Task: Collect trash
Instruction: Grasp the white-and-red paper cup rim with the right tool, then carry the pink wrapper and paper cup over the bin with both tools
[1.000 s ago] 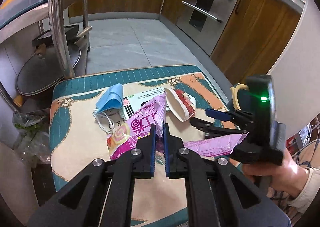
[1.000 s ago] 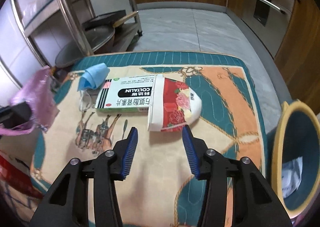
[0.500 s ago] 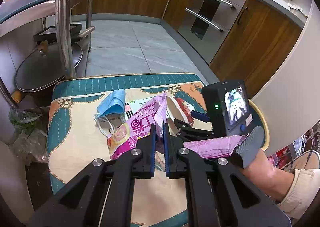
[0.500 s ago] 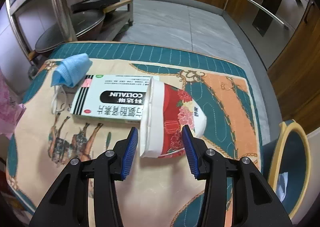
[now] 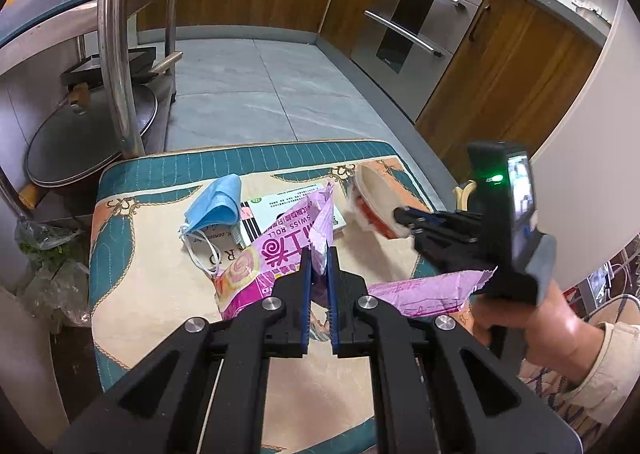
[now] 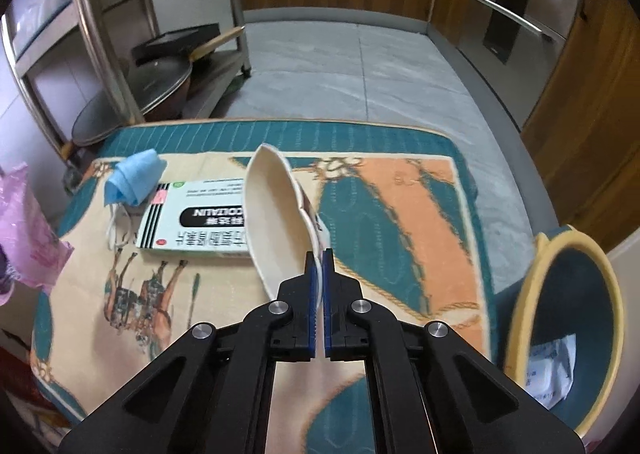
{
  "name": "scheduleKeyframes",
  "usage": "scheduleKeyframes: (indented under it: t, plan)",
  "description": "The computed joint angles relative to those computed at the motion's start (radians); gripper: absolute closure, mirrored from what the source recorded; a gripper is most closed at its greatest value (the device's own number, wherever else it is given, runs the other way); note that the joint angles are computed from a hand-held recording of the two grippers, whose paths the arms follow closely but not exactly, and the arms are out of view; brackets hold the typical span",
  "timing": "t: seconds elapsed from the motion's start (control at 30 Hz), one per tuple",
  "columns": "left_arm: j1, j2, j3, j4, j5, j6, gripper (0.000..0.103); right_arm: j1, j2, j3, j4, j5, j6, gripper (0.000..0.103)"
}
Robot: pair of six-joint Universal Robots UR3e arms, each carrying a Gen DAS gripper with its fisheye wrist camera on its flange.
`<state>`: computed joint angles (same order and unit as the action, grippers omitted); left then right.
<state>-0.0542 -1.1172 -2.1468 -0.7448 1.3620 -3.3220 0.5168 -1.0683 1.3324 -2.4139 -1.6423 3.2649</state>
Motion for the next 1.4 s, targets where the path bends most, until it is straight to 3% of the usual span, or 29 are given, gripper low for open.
scheduleKeyframes:
  t: [0.47,0.93,1.4]
  plan:
    - [-0.076,-0.101,0.032,0.053,0.017,-0.038,0.096,-0.214,-0.37,0.414,-0.093,0.269,0.01,0.099]
    - [-0.23,-0.302,0.16,0.116,0.072,-0.103,0.096,-0.394,-0.647,0.656,-0.091,0.447,-0.031,0.099]
    - [-0.413,-0.581,0.43,0.15,0.122,-0.147,0.096,-0.668,-0.888,0.825,0.008,0.57,-0.162,0.099]
